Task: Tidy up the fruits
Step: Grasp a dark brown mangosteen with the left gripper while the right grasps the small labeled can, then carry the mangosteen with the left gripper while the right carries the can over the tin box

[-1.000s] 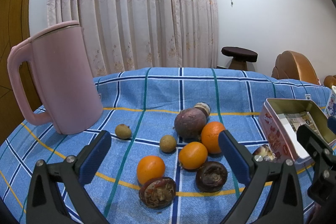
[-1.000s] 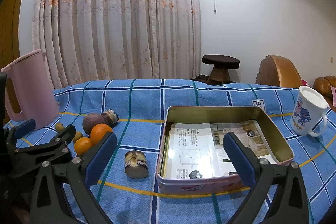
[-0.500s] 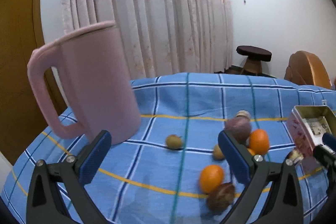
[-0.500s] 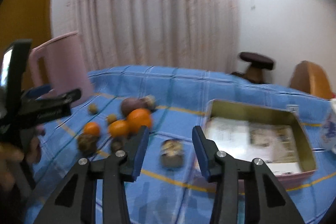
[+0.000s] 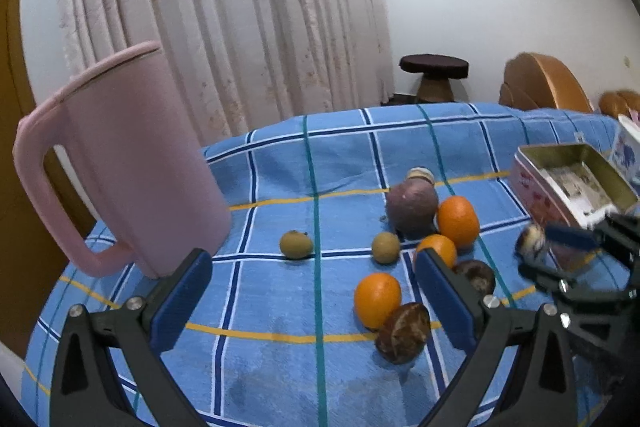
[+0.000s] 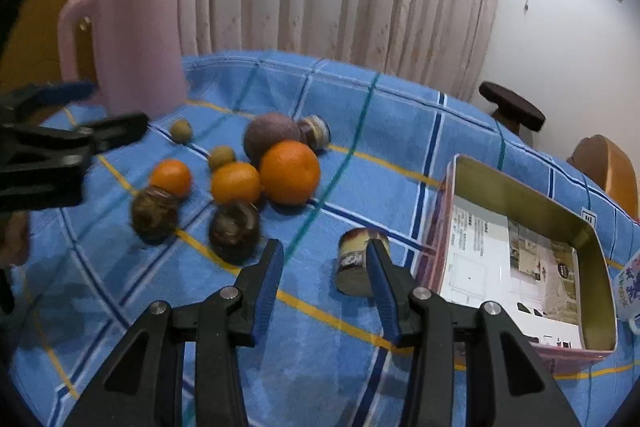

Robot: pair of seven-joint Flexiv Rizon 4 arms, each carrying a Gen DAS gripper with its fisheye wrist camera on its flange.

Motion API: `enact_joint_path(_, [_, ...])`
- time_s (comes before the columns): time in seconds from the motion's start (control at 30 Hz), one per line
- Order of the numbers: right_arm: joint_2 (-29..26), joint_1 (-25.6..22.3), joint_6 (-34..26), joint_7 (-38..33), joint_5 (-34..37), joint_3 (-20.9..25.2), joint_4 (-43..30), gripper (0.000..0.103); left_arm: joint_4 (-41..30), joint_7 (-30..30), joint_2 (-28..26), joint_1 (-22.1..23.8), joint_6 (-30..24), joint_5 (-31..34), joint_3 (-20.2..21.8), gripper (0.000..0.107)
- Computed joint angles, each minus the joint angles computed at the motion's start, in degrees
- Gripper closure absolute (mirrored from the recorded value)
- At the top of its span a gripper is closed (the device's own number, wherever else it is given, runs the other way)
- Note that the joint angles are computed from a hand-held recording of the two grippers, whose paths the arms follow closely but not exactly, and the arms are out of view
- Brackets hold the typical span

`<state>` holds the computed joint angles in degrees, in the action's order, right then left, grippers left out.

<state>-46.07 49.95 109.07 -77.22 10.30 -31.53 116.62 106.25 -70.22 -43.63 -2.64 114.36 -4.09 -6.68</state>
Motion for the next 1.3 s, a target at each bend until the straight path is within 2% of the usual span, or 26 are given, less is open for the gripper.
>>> enact_joint_path(0.07, [-1.3,2.4,-1.7,-0.7,-0.5,-3.0,-0.3,0.057,-0.2,0.8,0.1,-0.9,-0.6,-0.2,1.1,0.004])
enact_joint_path(0.17, [-5.5,7.9,-5.0,-0.7,-1.4,-10.1,-0.9,0.057,-0.2,1.6,0.5,0.9,-2.7,0.8,-0.6,0.004])
enact_joint_path(0.2, [-7.8,10.2,-6.2,0.2,-1.4,-13.2,-1.2,0.057,0.0,2.0,0.7,2.4,-3.5,1.9,-2.0,0.004])
enact_joint_path(0.27, [-9.9,11.7,-7.4,2.0,-1.9,-15.8,-1.2,0.058,0.4,3.3,0.8,5.8,-5.1,4.7,-5.4,0.004])
enact_joint_path(0.37, [-10.8,12.7,-8.5,3.9,-3.5,-17.9,0.0,0.062,1.5,6.4,0.6,13.1,-9.0,9.1,-13.4,0.004])
enact_joint_path(0.43, [-11.0,12.9,-7.9,4.6,-4.0,-18.5,0.4,0.071,2.0,8.9,0.4,14.9,-10.3,10.2,-15.7,0.004])
enact_joint_path(0.47, [-11.1,13.1,-7.7,4.9,-4.0,-18.8,0.6,0.071,2.3,9.8,0.3,15.5,-10.7,10.3,-16.6,0.005])
enact_joint_path(0.57, [-9.5,11.5,-6.0,5.0,-4.0,-17.1,1.0,0.072,3.1,12.7,-0.5,19.9,-14.1,9.9,-22.4,0.016])
enact_joint_path(0.63, [-7.0,9.5,-4.5,4.9,-3.6,-14.2,1.4,0.072,3.1,13.9,-0.7,20.7,-16.1,7.8,-23.8,0.026])
enact_joint_path(0.67, [-5.2,7.6,-3.2,4.7,-3.4,-11.9,1.6,0.072,3.1,14.3,-0.9,21.0,-17.1,6.6,-24.3,0.029])
enact_joint_path(0.73, [-0.6,1.2,0.7,3.9,-3.6,-4.1,1.5,0.072,3.0,15.4,-1.1,21.5,-19.3,4.4,-25.4,0.042])
enact_joint_path(0.83, [3.7,-6.1,5.7,2.3,-3.3,4.8,1.9,0.072,2.7,16.7,-1.5,21.3,-21.5,1.3,-26.1,0.048])
enact_joint_path(0.87, [4.4,-7.1,6.8,1.7,-2.8,6.4,2.1,0.072,2.5,17.2,-1.7,21.0,-22.0,0.4,-26.0,0.049])
enact_joint_path(1.03, [6.6,-11.0,9.3,-0.9,-0.7,12.6,2.6,0.072,1.7,16.3,-2.7,17.6,-19.5,-3.3,-24.0,0.046])
enact_joint_path(1.1, [6.4,-11.2,9.4,-2.2,0.8,13.6,2.3,0.071,0.8,15.0,-2.7,15.8,-19.7,-4.3,-21.7,0.047])
enact_joint_path(1.17, [6.4,-11.5,9.2,-3.4,2.0,14.3,2.1,0.071,0.3,14.9,-2.6,14.7,-20.9,-4.7,-20.0,0.054])
enact_joint_path(1.23, [6.4,-11.8,9.0,-4.1,3.0,14.9,2.1,0.071,0.6,16.3,-2.8,17.0,-22.9,-5.0,-22.5,0.069])
enact_joint_path(1.3, [6.4,-12.2,9.0,-4.8,3.5,15.3,1.9,0.071,1.1,17.4,-2.7,17.5,-22.7,-5.4,-23.1,0.069])
